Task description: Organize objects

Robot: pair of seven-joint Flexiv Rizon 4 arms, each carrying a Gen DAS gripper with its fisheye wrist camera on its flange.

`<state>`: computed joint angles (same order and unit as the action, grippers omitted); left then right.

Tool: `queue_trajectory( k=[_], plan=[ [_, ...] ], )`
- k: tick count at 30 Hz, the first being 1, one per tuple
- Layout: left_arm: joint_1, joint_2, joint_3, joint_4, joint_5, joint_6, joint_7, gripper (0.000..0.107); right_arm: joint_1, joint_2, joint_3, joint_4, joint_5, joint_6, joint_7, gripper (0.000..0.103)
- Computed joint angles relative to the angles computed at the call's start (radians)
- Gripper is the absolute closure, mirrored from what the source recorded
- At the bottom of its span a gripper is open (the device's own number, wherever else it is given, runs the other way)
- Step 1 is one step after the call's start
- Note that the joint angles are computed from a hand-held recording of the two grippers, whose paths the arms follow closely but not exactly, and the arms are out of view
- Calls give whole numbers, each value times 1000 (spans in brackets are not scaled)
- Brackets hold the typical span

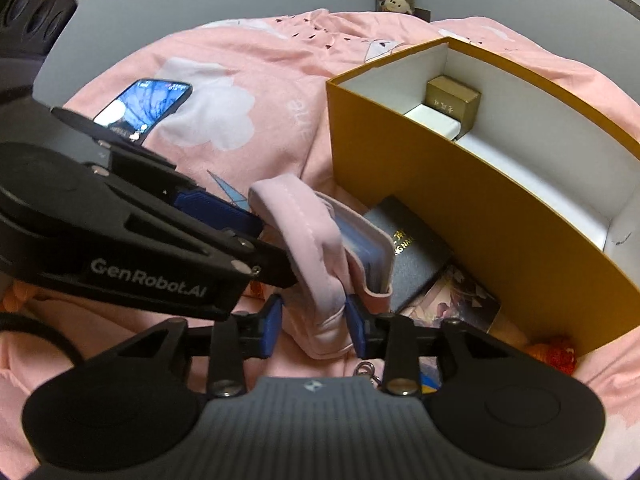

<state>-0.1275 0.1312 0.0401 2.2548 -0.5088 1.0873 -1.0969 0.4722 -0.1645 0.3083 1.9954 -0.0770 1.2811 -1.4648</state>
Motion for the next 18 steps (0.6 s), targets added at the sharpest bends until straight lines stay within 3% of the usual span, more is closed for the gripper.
queue_trajectory(
  k=[3,4,9,12,18],
  plan=[
    [-15,17,8,9,-50,-4,50,52,0,17,-2,11,0,8,23,85],
    [-21,24,12,12,-70,-8,71,51,-4,27,3,11,15,3,17,95],
    [-47,60,32,29,-195,-40,171,44,-22,81,8,9,92,-22,-6,97],
    [-44,71,30,34,-203,-39,185,43,-28,112,-1,3,140,-34,2,98],
    [-10,58,34,14,-153,-81,151,38,-42,155,-43,30,47,-5,148,99]
  ],
)
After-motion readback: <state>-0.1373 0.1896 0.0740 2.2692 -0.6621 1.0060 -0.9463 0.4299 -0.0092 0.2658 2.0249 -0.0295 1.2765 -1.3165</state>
